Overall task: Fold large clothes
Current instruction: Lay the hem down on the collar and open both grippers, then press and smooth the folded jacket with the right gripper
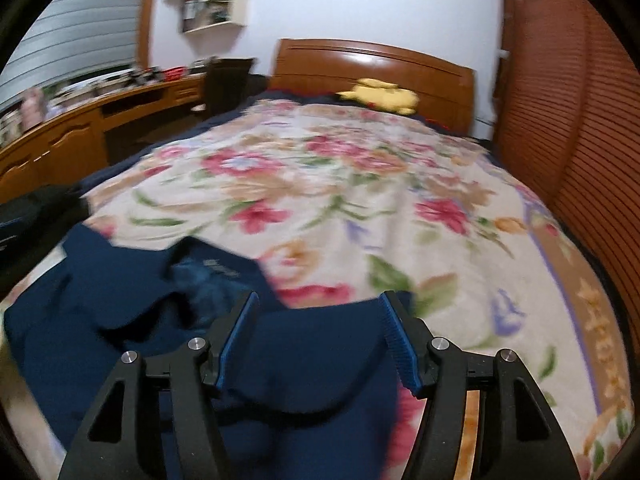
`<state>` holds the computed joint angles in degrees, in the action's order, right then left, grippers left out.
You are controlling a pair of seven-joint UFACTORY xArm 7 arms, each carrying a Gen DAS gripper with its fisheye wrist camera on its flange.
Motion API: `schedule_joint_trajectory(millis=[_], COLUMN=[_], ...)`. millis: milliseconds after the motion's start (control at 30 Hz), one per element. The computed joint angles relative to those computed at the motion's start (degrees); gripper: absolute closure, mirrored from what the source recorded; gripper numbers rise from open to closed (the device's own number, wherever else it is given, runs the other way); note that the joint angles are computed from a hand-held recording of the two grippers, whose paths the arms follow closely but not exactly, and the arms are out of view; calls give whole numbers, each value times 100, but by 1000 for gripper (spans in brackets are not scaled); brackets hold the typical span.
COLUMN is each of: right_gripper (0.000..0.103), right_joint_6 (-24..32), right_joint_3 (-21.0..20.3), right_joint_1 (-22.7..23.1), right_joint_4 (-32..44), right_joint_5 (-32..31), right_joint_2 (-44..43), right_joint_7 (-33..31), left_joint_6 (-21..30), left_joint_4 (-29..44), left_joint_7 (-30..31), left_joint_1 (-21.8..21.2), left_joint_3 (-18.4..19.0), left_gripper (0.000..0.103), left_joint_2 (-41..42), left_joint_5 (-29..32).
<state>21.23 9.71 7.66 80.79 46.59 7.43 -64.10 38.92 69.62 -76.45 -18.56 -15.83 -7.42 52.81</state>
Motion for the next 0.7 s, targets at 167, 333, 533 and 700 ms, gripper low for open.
schedule_joint_trajectory(millis=[167, 333, 533, 700], right_gripper=[39, 39, 39, 39], right_joint_6=[517, 1016, 1434, 1599], right_joint_3=[70, 1, 71, 125], right_joint_1=[215, 468, 637, 783], right_joint_4=[-388, -388, -109, 255], right_joint_5=[140, -223, -981, -1768], right_joint_2=[-329, -303, 24, 373], right_joint_7=[-452, -441, -286, -71], left_joint_6=[-177, -339, -375, -487], left_joint_4=[-259, -488, -658, -806], left_joint_7=[-89, -59, -23, 18], left_joint_1=[5, 98, 233, 358], left_joint_3=[2, -1, -13, -42], left_gripper=[22, 22, 22, 22], left_joint_2=[-117, -193, -310, -445], left_joint_5=[9, -61, -107, -193])
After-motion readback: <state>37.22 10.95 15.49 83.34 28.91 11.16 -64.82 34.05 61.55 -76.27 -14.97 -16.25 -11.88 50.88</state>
